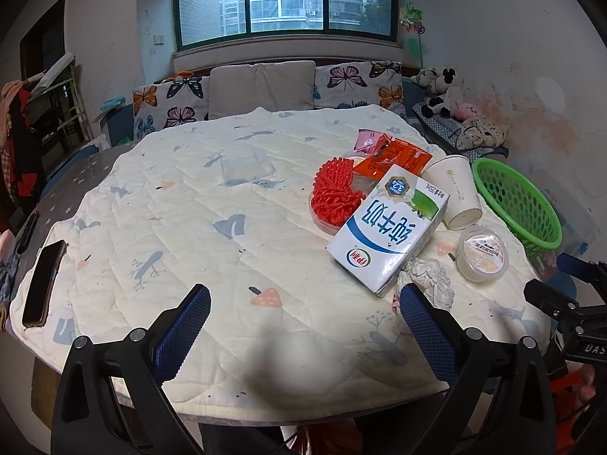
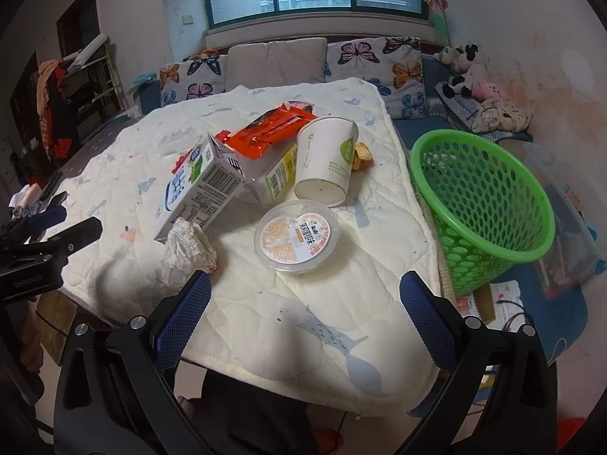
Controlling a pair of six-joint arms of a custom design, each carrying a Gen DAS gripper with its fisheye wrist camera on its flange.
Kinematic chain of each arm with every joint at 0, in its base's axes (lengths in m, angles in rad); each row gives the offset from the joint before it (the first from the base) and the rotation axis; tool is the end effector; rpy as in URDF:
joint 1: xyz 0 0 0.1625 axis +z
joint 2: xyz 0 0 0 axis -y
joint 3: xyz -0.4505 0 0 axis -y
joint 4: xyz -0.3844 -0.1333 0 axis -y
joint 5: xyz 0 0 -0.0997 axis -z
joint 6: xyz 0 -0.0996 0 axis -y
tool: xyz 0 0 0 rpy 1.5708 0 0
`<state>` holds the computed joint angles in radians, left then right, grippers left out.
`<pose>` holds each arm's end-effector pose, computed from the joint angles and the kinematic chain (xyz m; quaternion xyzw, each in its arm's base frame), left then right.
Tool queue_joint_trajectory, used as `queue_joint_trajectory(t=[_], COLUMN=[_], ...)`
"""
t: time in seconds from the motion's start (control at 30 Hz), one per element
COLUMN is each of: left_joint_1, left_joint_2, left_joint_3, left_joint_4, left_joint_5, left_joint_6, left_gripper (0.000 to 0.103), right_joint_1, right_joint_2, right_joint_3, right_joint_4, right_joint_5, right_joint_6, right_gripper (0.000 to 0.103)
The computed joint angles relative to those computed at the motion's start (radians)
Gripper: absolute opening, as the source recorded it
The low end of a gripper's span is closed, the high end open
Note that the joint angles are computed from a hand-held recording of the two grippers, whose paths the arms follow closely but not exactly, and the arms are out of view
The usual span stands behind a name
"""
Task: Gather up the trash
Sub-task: 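Move both tools toward the white milk carton and crumpled tissue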
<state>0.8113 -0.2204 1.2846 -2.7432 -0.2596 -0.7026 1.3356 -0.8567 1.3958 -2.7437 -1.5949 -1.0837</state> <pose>-0.3348 -0.6860 -0.0898 -0.0104 0.7921 -0.4383 0.4246 -0.0508 -0.7737 0.2844 0.3877 -0.8674 0.2393 0.2000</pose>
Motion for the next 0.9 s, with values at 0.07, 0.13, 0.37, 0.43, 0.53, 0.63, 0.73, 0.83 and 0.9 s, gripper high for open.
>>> queue_joint_trajectory(t=[0.07,0.13,0.37,0.43,0.53,0.63,0.73,0.83,0.9], left_joint_1=[0.002,0.003,0.001,0.002,0.003,0.005,0.009,0.011,0.012], left_joint_2=[0.001,0.002,0.006,0.005,0.004,0.005,0.006,0.008,0.009], left_joint_3=[-0.004,-0.009,-0.018,-0.018,-0.023,-0.032,-0.04,-0.044,-0.045], left_joint_4=[-0.007,-0.006,-0.007,-0.001,0.001,0.003,0.002,-0.015,-0.018], left_joint_5=[-0.004,-0.006,-0.002,-0.005,-0.011,-0.018,-0.022,-0.026,-0.026], left_joint_6=[0.011,0.015,0.026,0.022,0.025,0.032,0.041,0.06,0.064], left_gripper=[0.097,0.097,0.097,0.097,0.097,0.097,0.097,0.097,0.097], right_joint_1=[0.001,0.001,0.001,0.001,0.002,0.003,0.003,0.002,0.002], right_joint_2=[-0.001,-0.002,0.003,0.002,0.004,0.006,0.008,0.009,0.01], right_joint_3=[0.001,0.002,-0.01,-0.011,-0.014,-0.018,-0.021,-0.023,-0.024], right_joint_4=[-0.005,-0.01,-0.003,-0.002,-0.003,-0.001,0.001,0.0,0.001], right_joint_5=[0.001,0.003,-0.001,0.001,-0.001,-0.003,-0.005,-0.002,-0.003], right_joint_6=[-0.003,-0.003,0.002,0.002,0.003,0.007,0.008,0.008,0.009], right_gripper=[0.099,0.099,0.099,0.099,0.099,0.099,0.099,0.099,0.099])
